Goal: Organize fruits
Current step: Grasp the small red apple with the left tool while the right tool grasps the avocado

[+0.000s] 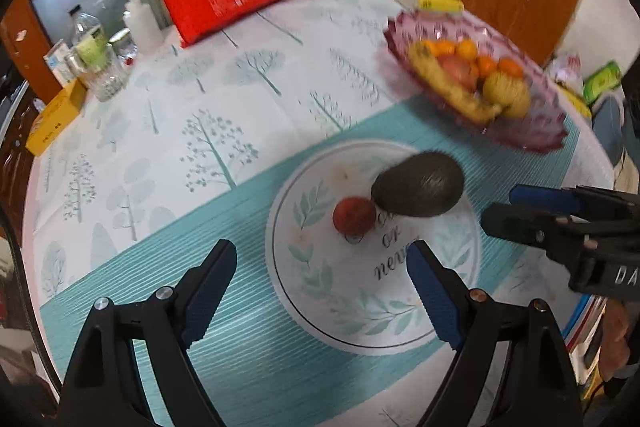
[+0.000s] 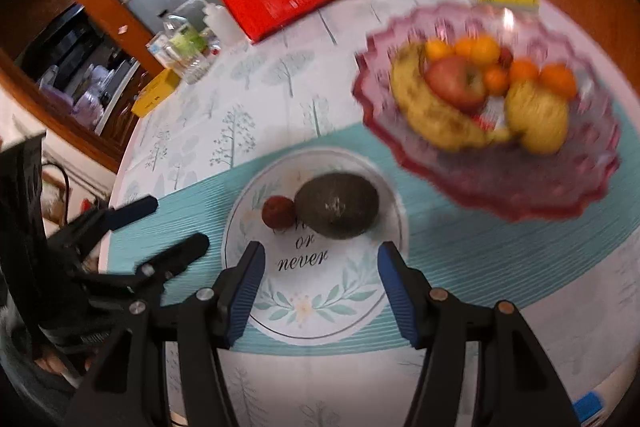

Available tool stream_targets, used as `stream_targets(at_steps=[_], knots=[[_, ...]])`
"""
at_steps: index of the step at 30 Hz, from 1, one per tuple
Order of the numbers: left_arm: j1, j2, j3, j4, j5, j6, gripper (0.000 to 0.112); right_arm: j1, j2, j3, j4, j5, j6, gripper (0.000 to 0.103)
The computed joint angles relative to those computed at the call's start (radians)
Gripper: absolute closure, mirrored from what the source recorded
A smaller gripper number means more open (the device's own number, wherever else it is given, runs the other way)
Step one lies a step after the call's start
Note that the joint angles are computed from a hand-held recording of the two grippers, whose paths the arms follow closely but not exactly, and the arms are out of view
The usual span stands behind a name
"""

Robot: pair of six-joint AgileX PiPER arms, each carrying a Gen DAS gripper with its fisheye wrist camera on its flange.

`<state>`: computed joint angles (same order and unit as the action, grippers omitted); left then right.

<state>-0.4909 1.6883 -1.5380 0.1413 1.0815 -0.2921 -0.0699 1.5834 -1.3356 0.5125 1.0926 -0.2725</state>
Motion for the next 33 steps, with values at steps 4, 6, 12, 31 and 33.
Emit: stream_targets(at_steps=[4,6,12,31,33], knots=[[0.021,0.055,0.031,-0.028,-0.068,0.038,0.026,-0.006,0.043,0.05,0.059,-0.083,0.049,0.039],[0.036,0.076,0.037,-0.049,-0.099,0.064,0.026,-0.012,0.062,0.066,0.096,-0.123,0.064,0.036],[0.061,0.127,0.034,-0.106,-0.144,0.126,0.028,-0.01,0.102,0.109,0.172,-0.221,0.101,0.035],[0.089,0.201,0.002,-0.23,-0.188,0.229,0.06,0.078,0.165,0.063,0.084,-0.319,0.21,0.038],[0.085,0.201,0.007,-0.223,-0.2,0.229,0.063,0.077,0.163,0.058,0.072,-0.306,0.21,0.038]])
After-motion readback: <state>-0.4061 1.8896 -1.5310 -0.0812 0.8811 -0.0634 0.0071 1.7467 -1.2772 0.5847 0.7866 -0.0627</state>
